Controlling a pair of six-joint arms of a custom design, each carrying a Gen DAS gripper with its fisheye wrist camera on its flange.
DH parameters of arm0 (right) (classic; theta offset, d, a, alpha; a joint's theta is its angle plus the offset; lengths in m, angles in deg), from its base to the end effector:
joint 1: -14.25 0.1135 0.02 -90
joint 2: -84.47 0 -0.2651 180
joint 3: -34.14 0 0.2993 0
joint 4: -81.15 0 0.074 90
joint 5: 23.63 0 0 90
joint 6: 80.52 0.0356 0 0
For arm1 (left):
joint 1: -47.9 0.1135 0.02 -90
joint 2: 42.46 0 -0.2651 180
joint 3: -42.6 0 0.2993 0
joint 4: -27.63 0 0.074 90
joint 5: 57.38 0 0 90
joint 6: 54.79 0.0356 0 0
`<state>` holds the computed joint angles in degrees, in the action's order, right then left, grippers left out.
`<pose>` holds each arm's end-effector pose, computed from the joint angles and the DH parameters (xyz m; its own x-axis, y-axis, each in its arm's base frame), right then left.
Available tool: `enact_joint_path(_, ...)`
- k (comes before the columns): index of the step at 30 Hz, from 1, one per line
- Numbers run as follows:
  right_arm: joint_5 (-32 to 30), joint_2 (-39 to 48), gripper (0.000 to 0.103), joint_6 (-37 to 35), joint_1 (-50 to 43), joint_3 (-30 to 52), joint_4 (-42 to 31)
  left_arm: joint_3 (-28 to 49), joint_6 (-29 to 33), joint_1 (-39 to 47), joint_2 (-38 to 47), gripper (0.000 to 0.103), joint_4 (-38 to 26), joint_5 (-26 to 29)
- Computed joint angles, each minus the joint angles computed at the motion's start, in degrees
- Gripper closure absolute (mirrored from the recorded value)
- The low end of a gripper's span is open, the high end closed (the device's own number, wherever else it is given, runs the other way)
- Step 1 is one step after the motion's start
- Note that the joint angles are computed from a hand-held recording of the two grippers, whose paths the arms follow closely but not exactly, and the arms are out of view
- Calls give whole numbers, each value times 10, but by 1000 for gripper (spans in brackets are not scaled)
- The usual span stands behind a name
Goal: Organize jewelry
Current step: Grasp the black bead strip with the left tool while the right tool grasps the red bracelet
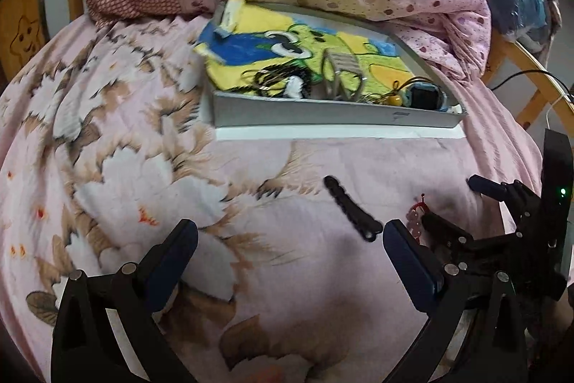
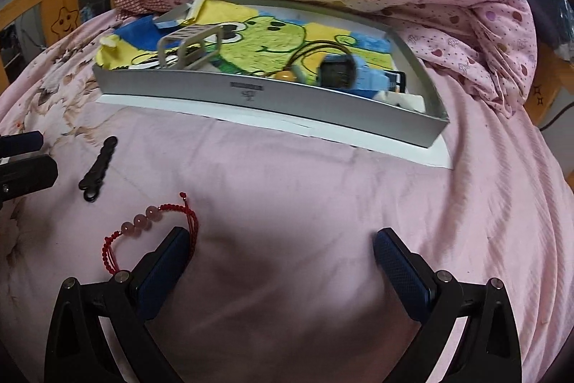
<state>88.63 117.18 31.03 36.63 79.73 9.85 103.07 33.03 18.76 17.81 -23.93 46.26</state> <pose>0.1390 0.0426 0.2324 -0.7947 0.0404 -0.6056 0.1322 0.9853 -0.1078 0.2192 -0.1318 0.2599 -0.7046 0.3505 -0.6170 0.5754 0.7910 -0.2078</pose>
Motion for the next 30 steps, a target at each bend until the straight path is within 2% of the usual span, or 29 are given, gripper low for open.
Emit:
enact_joint_path(3,-8,-18,1,-13,-16,-5,-4,-3,-4,-14,1,2,19,0)
enact_joint_path(7,-27,-35,11,-33,-43,-9,-5,-2,-1,-31,10,8,37,7)
enact_joint_path(13,-39,-50,22,-51,-63,-12,-4,9,13,-57,38,41,43,20)
enact_joint_path(15,-44,-54,25,-55,-66,-13,-2,11,18,-67,44,53,42,21)
enact_joint_path(16,-47,-55,26,-58,-69,-14,0,12,21,-71,47,56,42,20)
enact_joint_path(18,-51,-57,27,-58,-70,-15,1,15,24,-79,55,67,40,20)
enact_joint_path(22,-57,-60,31,-63,-70,-16,5,18,34,-96,64,71,36,-14)
enact_joint_path(26,-53,-51,37,-68,-60,-16,14,16,37,-110,66,81,36,-52)
enact_joint_path(30,-59,-33,46,-86,-53,-14,35,16,31,-104,67,88,34,-58)
